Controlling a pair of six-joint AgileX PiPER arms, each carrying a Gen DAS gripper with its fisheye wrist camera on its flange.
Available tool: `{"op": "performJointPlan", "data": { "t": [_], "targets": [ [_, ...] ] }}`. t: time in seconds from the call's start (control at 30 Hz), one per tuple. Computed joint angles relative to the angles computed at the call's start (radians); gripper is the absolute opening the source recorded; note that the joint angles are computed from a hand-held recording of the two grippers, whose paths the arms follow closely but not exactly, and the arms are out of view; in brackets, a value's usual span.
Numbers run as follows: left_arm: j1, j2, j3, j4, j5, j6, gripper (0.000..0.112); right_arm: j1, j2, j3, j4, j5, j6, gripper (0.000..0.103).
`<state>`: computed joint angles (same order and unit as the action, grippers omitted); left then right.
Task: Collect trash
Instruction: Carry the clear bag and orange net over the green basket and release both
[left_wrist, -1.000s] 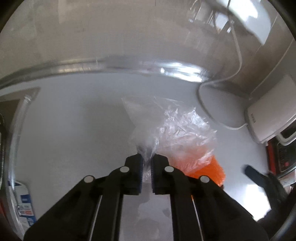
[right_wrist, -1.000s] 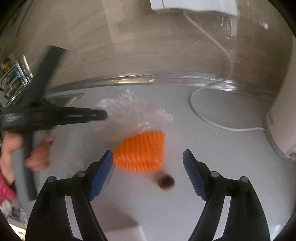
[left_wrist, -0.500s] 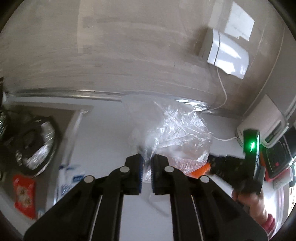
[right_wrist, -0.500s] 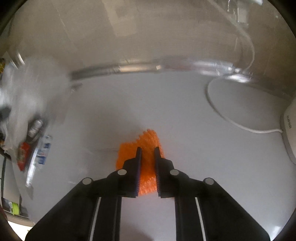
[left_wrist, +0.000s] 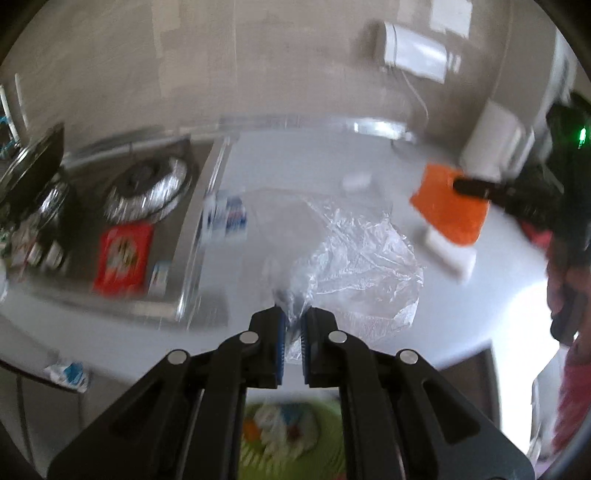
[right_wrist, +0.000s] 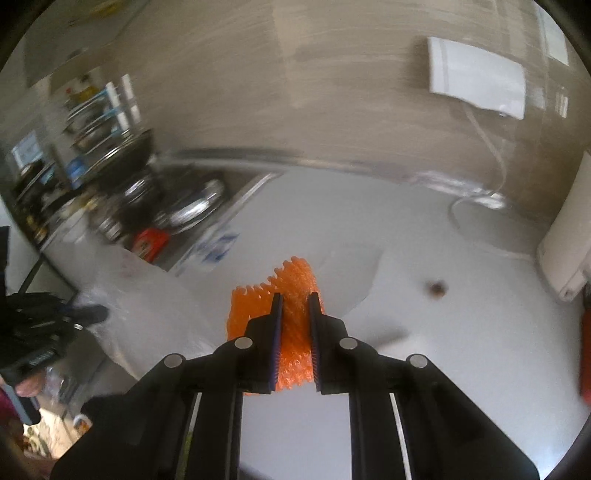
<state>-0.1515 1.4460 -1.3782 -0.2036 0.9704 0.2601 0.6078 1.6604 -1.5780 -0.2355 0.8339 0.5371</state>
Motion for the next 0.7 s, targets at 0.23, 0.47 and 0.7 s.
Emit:
{"op": "performJointPlan", "data": {
  "t": [0.23, 0.47, 0.7],
  "targets": [
    [0.077, -0.211, 0.363, 0.027, -0.039, 0.065, 0.007, 0.225, -0.021, 0.136, -0.028, -0.007, 0.147, 0.014],
    [0.125, -0.248, 0.603, 0.029, -0.128, 0.147, 0.007, 0.336, 0.021, 0.187, 0.039, -0.042, 0.169, 0.015],
    [0.144, -0.174, 0.764, 0.008, -0.227, 0.191, 0.007, 0.368, 0.058, 0.174, 0.091, -0.051, 0.118, 0.015]
  ]
}}
